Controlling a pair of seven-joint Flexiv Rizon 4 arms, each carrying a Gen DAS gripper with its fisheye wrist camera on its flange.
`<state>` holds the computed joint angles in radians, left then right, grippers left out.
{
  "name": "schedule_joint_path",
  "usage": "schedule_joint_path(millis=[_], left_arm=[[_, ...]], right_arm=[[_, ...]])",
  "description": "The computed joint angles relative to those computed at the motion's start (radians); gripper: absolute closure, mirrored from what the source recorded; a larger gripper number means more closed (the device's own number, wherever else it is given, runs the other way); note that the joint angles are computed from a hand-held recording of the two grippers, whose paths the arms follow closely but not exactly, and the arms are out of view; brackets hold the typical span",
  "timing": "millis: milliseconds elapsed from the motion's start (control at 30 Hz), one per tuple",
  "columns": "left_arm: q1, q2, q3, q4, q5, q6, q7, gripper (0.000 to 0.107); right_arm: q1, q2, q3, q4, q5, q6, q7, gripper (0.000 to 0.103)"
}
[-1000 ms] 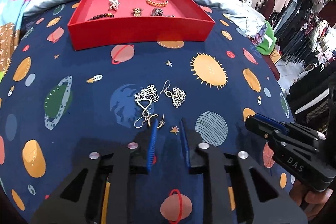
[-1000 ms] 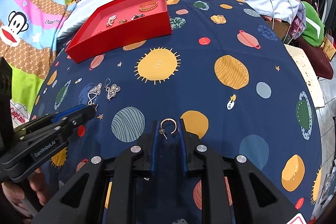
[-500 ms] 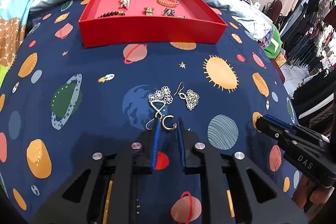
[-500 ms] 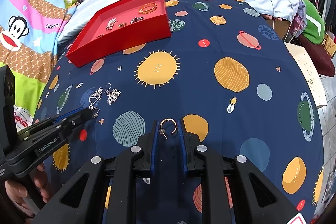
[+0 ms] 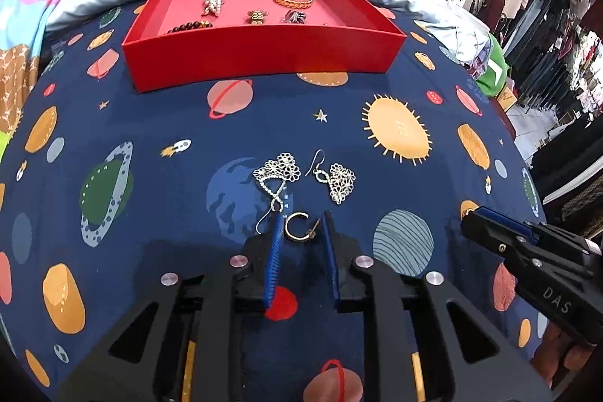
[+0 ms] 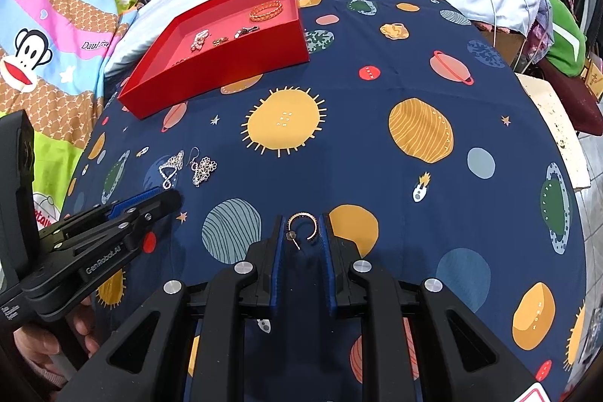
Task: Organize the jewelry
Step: 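Grasp the gold hoop earring with the right tool while the left tool grasps a silver ring, then carry the hoop earring and silver ring into the red tray and release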
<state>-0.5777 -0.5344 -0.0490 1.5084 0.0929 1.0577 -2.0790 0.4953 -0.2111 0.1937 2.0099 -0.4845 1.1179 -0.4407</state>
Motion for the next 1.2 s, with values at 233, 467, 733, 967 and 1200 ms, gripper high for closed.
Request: schedule_joint_path(millis=[233, 467, 733, 967, 1200], left_arm=[[-0.004, -0.005, 0.005, -0.012, 0.014, -0.008, 0.007, 0.091], [0.013, 0.039, -0.010, 0.041, -0.010, 0.025, 0.009, 0.091], [0.019, 0.111, 0.010, 0.077, 0.014, 0.035, -0.039, 0.091], [0.051, 0.114, 0.016, 0.025, 0.035, 0.040, -0.057, 0.091], [0.076, 0.056, 0.033, -0.096, 0.042, 0.033, -0.047, 0.091]], right_arm=[[0.004, -0.005, 0.001, -0.004, 0.003, 0.004, -0.002, 0.087], [0.008, -0.001, 0.004, -0.013, 0.004, 0.004, -0.010, 0.087], [0.008, -0.010, 0.008, -0.048, 0.021, 0.025, -0.047, 0.087], [0.019, -0.053, -0.015, -0.133, 0.004, 0.037, -0.095, 0.087], [0.023, -0.139, -0.047, -0.284, -0.007, 0.036, -0.173, 0.087]])
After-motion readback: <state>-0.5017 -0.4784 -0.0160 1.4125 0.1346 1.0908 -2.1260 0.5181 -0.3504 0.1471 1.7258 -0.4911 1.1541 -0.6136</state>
